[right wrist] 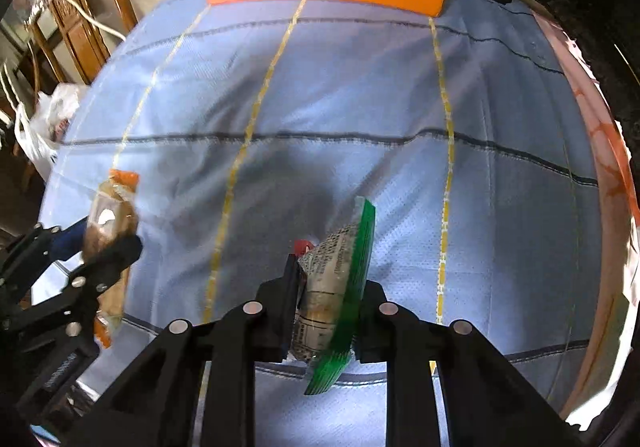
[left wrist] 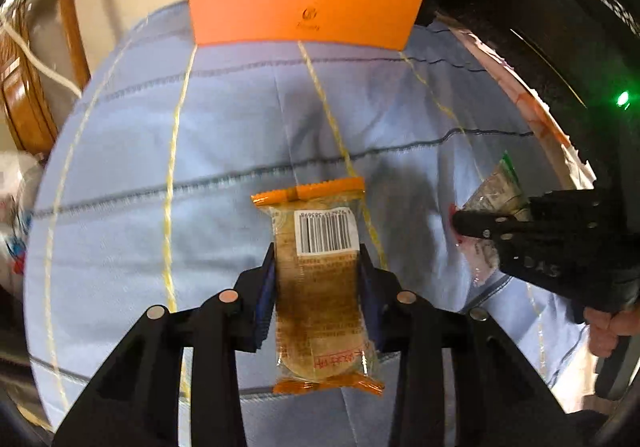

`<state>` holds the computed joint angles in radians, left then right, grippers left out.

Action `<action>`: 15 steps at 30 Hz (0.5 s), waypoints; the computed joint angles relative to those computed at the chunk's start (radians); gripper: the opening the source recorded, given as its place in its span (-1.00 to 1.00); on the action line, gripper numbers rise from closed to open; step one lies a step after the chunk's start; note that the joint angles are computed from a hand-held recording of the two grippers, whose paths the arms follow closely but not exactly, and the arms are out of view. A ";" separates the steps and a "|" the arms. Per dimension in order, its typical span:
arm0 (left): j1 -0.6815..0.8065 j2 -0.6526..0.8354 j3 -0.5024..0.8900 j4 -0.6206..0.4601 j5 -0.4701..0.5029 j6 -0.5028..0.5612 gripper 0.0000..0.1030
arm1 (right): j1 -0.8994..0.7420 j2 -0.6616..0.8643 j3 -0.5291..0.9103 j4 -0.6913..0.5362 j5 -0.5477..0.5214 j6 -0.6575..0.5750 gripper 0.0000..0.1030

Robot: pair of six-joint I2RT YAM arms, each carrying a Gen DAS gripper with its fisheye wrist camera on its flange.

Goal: Organize snacks
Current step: 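Grasp an orange-ended bread bag with the left tool while the right tool grasps a green-edged bag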

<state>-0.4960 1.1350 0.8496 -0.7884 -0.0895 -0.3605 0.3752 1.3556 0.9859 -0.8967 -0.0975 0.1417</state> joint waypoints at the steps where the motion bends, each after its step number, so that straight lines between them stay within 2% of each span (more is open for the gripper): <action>1: -0.004 0.022 0.023 -0.005 -0.032 0.019 -0.31 | -0.012 -0.022 0.000 -0.013 -0.020 -0.002 -0.58; 2: -0.023 0.030 0.048 -0.021 -0.083 0.038 -0.31 | -0.019 -0.039 0.024 -0.034 -0.044 -0.005 -0.58; 5: -0.030 0.042 0.128 -0.051 -0.123 0.084 -0.30 | -0.026 -0.068 0.099 -0.055 -0.046 -0.019 -0.58; 7: -0.016 0.071 0.203 -0.059 -0.122 0.112 -0.30 | -0.059 -0.057 0.180 -0.081 -0.066 -0.039 -0.58; 9: 0.009 0.112 0.289 -0.053 -0.107 0.151 -0.30 | -0.082 -0.032 0.276 -0.093 -0.043 -0.059 -0.58; 15: 0.119 0.306 0.553 -0.039 -0.038 0.231 -0.30 | -0.168 0.167 0.589 -0.071 -0.014 -0.083 -0.58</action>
